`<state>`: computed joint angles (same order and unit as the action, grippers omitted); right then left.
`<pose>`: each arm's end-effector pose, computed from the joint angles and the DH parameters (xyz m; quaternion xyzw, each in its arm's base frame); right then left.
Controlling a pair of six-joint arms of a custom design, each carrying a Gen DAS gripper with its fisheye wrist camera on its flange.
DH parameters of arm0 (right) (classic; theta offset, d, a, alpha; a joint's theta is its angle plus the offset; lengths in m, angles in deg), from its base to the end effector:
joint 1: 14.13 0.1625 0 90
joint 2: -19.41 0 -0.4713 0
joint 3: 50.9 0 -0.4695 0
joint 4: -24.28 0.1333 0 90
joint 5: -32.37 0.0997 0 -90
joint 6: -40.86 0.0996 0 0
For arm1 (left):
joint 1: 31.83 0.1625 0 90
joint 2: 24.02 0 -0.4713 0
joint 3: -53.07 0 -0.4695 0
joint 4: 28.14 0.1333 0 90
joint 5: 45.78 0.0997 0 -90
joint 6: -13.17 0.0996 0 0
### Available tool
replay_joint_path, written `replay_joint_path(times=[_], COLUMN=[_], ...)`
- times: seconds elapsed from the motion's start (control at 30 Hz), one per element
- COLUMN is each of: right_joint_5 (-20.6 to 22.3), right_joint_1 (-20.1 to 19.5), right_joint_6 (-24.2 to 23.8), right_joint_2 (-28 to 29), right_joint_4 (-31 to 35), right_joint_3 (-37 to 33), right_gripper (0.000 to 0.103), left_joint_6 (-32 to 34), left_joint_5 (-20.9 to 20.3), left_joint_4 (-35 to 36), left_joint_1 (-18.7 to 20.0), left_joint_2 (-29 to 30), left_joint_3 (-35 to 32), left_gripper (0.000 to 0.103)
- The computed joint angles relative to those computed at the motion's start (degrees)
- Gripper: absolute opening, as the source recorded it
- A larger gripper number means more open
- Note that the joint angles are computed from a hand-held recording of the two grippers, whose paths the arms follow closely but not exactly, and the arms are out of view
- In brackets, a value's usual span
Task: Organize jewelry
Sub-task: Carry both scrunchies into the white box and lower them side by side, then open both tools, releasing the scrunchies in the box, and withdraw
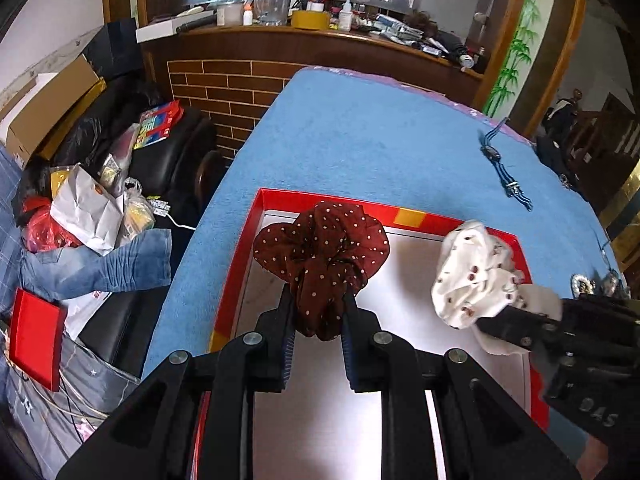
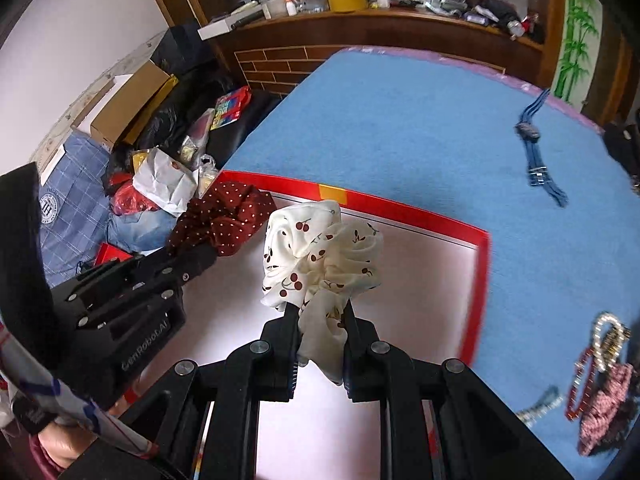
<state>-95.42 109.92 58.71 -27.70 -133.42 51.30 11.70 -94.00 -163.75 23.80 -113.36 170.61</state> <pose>0.4540 -0.5428 0.0677 0.0973 -0.9360 0.2343 0.2440 -0.1381 -0.5556 0.3709 0.2098 0.9010 -0.2430 0.2919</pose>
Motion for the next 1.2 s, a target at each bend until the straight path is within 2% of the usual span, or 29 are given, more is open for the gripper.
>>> replay_joint_path(times=[0.37, 0.5, 0.6, 0.67, 0.7, 0.93, 1.2], right_joint_5=[1.9, 2.5, 3.2, 4.6, 4.6, 4.8, 5.0], right_joint_1=[-2.8, -3.4, -3.8, -4.0, -4.0, -3.3, -2.6], right_joint_6=[1.6, 1.9, 2.1, 2.2, 2.1, 1.8, 2.1], right_joint_2=[2.7, 2.8, 2.3, 1.7, 1.5, 0.1, -2.8], right_joint_4=[1.0, 0.3, 0.5, -0.2, -0.7, -2.4, -5.1], right_joint_3=[-3.0, -3.0, -2.6, -1.9, -1.7, -0.2, 3.0], right_gripper=[0.021, 0.025, 0.035, 0.046, 0.048, 0.052, 0.053], left_joint_6=[-0.1, 0.1, 0.1, 0.2, 0.3, 0.1, -0.6], left_joint_5=[-0.8, -0.4, -0.6, -0.6, -0.5, -0.4, 0.4], left_joint_4=[-0.2, -0.7, -0.9, -1.3, -1.5, -1.4, -1.1], left_joint_1=[2.4, 2.4, 2.3, 2.1, 2.0, 0.9, -1.3], left_joint_2=[2.8, 2.9, 2.7, 2.5, 2.4, 1.3, -1.1], left_joint_3=[-2.0, -2.0, -2.1, -2.0, -1.9, -1.7, -0.3], left_gripper=[0.020, 0.028, 0.032, 0.036, 0.036, 0.037, 0.037])
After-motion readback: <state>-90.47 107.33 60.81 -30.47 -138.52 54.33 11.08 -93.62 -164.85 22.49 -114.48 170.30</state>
